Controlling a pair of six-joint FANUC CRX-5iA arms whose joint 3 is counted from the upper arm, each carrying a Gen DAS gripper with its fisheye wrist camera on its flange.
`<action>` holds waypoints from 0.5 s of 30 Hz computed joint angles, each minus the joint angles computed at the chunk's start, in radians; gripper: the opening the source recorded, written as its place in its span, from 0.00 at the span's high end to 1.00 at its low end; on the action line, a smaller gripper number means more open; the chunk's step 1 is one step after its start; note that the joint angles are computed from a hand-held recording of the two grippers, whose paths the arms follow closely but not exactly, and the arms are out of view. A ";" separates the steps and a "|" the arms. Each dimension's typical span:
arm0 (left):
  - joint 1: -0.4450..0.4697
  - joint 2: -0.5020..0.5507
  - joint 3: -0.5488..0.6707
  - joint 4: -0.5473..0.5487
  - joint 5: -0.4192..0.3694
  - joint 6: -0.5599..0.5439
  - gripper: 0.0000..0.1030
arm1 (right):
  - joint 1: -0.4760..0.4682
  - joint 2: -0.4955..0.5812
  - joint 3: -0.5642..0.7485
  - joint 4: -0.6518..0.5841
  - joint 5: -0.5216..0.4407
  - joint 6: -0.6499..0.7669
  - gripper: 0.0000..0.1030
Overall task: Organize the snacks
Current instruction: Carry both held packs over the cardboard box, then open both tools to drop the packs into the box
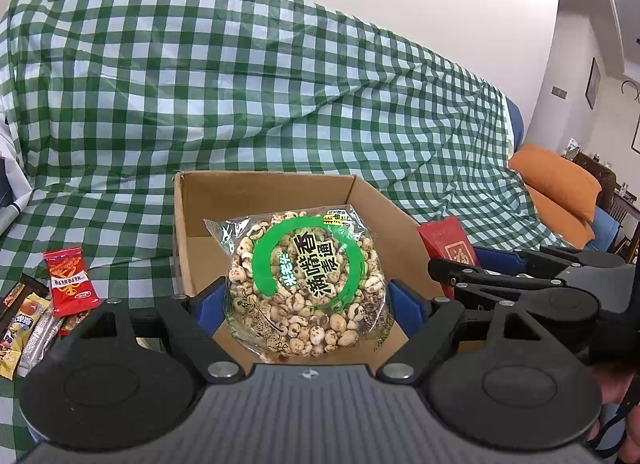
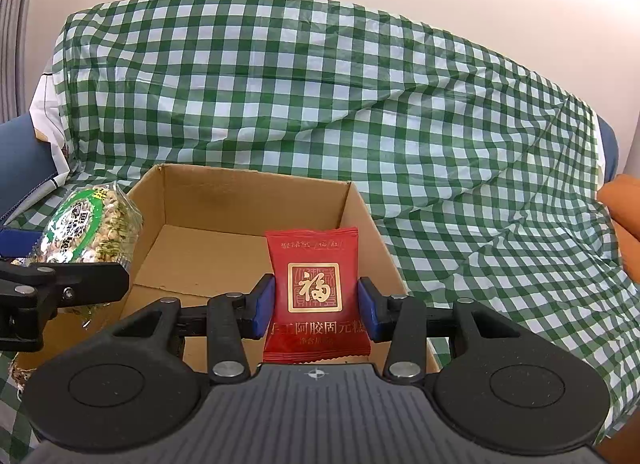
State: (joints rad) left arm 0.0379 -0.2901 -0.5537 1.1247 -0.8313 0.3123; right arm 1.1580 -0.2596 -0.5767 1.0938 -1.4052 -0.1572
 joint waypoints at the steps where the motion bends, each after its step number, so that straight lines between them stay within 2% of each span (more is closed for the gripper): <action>1: -0.001 -0.001 -0.001 0.002 0.001 -0.001 0.16 | 0.000 0.001 0.000 0.000 -0.002 -0.001 0.56; 9: -0.007 -0.011 -0.015 0.029 0.010 -0.023 0.16 | -0.001 0.005 0.002 0.003 -0.003 -0.006 0.56; 13: -0.004 -0.006 -0.015 0.055 -0.026 -0.055 0.13 | -0.001 0.007 0.002 0.002 -0.006 -0.010 0.55; 15: -0.003 -0.005 -0.015 0.057 -0.035 -0.063 0.11 | 0.001 0.011 0.005 0.002 -0.014 -0.021 0.47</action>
State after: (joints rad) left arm 0.0348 -0.2956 -0.5683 1.1821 -0.8664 0.2493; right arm 1.1587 -0.2488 -0.5721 1.0962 -1.4196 -0.1785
